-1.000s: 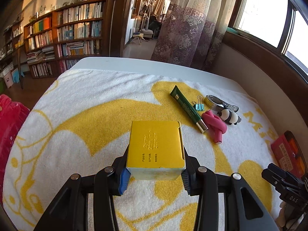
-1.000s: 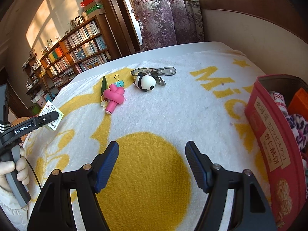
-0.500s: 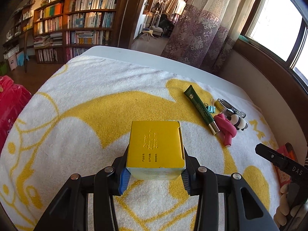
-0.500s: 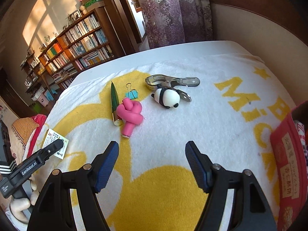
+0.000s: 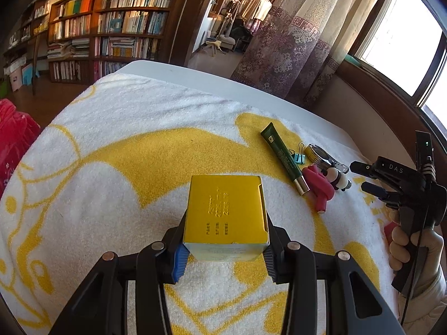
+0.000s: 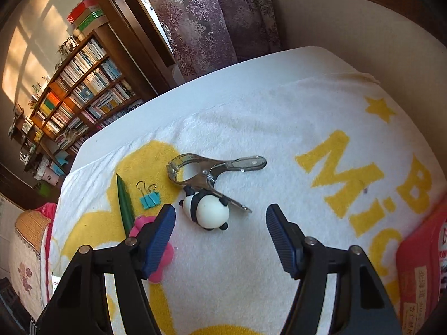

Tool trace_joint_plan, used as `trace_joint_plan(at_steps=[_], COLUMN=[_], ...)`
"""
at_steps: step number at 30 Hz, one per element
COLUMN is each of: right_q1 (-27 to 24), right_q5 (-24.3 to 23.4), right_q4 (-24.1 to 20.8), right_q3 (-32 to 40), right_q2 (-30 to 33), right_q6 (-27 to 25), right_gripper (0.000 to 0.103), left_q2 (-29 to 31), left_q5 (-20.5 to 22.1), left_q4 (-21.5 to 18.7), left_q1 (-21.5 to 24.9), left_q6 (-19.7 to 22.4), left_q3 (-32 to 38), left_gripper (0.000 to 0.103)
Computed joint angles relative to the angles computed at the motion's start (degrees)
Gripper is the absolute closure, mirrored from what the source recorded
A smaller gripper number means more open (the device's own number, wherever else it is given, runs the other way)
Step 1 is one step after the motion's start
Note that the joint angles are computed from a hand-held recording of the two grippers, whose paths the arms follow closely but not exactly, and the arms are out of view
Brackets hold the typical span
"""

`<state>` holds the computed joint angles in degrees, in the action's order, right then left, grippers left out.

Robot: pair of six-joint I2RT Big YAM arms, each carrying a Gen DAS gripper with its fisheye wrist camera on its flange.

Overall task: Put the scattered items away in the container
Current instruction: 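Grasp silver metal clip with right tool while left holds yellow box, then lower yellow box into red tin with left tool while right lowers metal clip, open both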

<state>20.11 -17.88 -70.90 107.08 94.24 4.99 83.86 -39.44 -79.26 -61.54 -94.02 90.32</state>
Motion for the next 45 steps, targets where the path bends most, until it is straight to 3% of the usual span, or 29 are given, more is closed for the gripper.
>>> trace_joint_plan(at_steps=[4,7,13,16,19,25,27,38,45], right_q1=[-0.2,1.0,6.0,7.5,8.8,6.9,6.3,1.7,-2.5], right_q5=[-0.5,-0.4,10.6,12.7,17.2,14.2,14.4,12.0,4.0], right_q4=[-1.5,-3.6,-6.2,-8.2,-5.8,-6.3,-5.2,-2.9,-3.0], right_q3=[4.4,8.3,12.7,14.4,12.4,12.7,11.1,5.0,-0.8], right_q2=[3.0,5.4,9.0,11.3,11.4,11.7,10.6,3.3,-4.1], right_q6=[0.3,-4.7,-20.7,-25.8,-29.4,-26.6,-26.4,-20.3,-18.3], right_gripper=[0.032,0.031,0.031,0.031,0.031,0.033,0.043,0.057,0.057], left_q2=[-0.2,-0.2,0.0,-0.1,-0.1,0.2,0.4,0.2,0.4], left_q5=[0.7,1.0,1.7,2.1,2.3,2.5,2.6,2.7,2.3], left_q4=[0.5,0.8,1.6,2.7,3.2,3.5,3.4,3.2,2.6], left_q1=[0.2,0.2,0.3,0.2,0.1,0.1,0.1,0.2,0.1], left_q6=[-0.3,-0.3,0.5,0.8,0.9,1.8,2.1,1.2,0.9], left_q3=[-0.5,-0.6,-0.6,-0.7,-0.8,-0.4,-0.3,-0.8,-0.6], left_gripper=[0.058,0.058,0.058,0.058,0.058,0.058,0.058,0.058,0.058])
